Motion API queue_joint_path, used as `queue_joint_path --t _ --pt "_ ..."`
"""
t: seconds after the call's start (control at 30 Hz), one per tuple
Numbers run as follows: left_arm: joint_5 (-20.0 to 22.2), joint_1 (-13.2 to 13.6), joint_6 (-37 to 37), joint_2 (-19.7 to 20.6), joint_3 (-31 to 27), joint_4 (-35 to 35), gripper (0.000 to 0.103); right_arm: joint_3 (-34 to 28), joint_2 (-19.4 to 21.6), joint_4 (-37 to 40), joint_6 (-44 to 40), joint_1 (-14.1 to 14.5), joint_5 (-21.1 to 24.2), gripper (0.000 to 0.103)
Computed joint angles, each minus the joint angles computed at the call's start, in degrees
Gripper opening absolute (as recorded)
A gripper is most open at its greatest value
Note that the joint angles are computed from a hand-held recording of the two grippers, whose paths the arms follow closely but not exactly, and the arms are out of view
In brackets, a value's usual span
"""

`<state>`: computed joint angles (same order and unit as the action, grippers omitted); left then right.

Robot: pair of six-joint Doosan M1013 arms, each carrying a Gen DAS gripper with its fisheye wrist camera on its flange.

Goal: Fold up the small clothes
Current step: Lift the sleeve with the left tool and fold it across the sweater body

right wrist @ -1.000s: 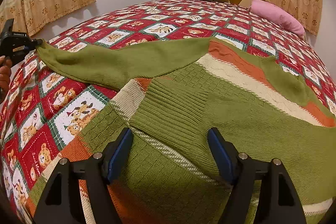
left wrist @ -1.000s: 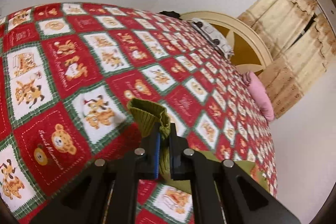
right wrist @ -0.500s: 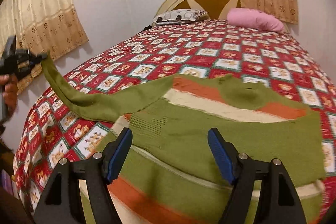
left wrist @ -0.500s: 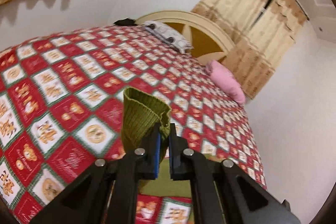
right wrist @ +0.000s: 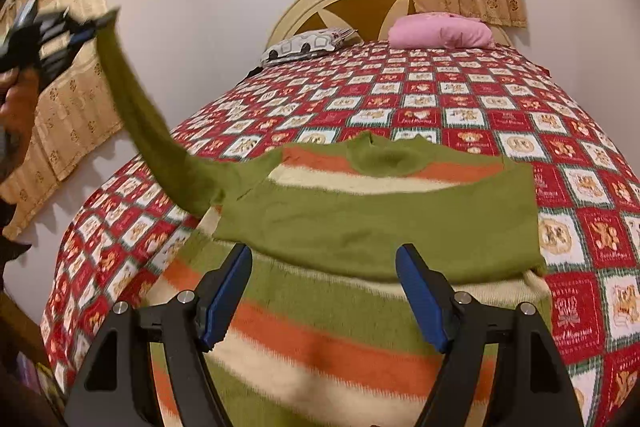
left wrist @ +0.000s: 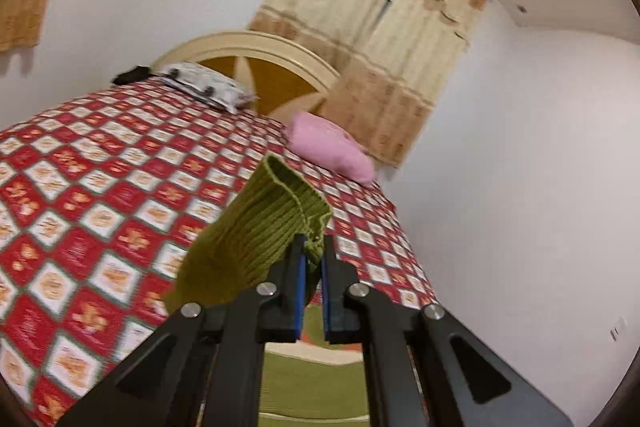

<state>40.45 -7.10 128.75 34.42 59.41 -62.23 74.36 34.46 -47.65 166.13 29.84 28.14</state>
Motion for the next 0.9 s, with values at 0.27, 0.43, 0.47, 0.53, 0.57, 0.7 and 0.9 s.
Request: queue_joint_path --t 0.27,0.43,0.47,0.53,0.57,0.7,0.9 --pt "0.1 -6.9 2.2 0.9 3.1 1.9 0.006 4.8 -1.8 0.4 1.4 0.9 -0.2 0.075" --pt "-3.2 -12.6 -1.4 3.4 4.2 12.4 0.006 7.4 -2.2 1.3 2.7 1.2 -0.5 0.075" --pt "-3.4 -13.1 -2.7 3.8 4.1 14.3 0.007 7.8 -2.1 1.9 3.2 1.2 -0.6 0.075" --pt "-1.3 -14.5 -8.2 5.3 2.6 21.7 0.008 8.9 -2.1 2.3 4.6 1.0 -1.4 0.075" --pt "0.5 -14.8 -11.6 6.2 1.7 25.2 0.008 9.2 -2.0 2.6 5.0 0.9 -1.5 0.075" --pt "2.2 -13.9 -5.9 4.9 4.3 23.1 0.012 11.8 -3.1 -4.7 14.6 0.8 -4.3 0.075" --pt "-6.2 -9.3 6.3 -0.4 13.2 18.5 0.071 12.4 -3.3 -2.9 14.4 0.1 -6.8 0.075"
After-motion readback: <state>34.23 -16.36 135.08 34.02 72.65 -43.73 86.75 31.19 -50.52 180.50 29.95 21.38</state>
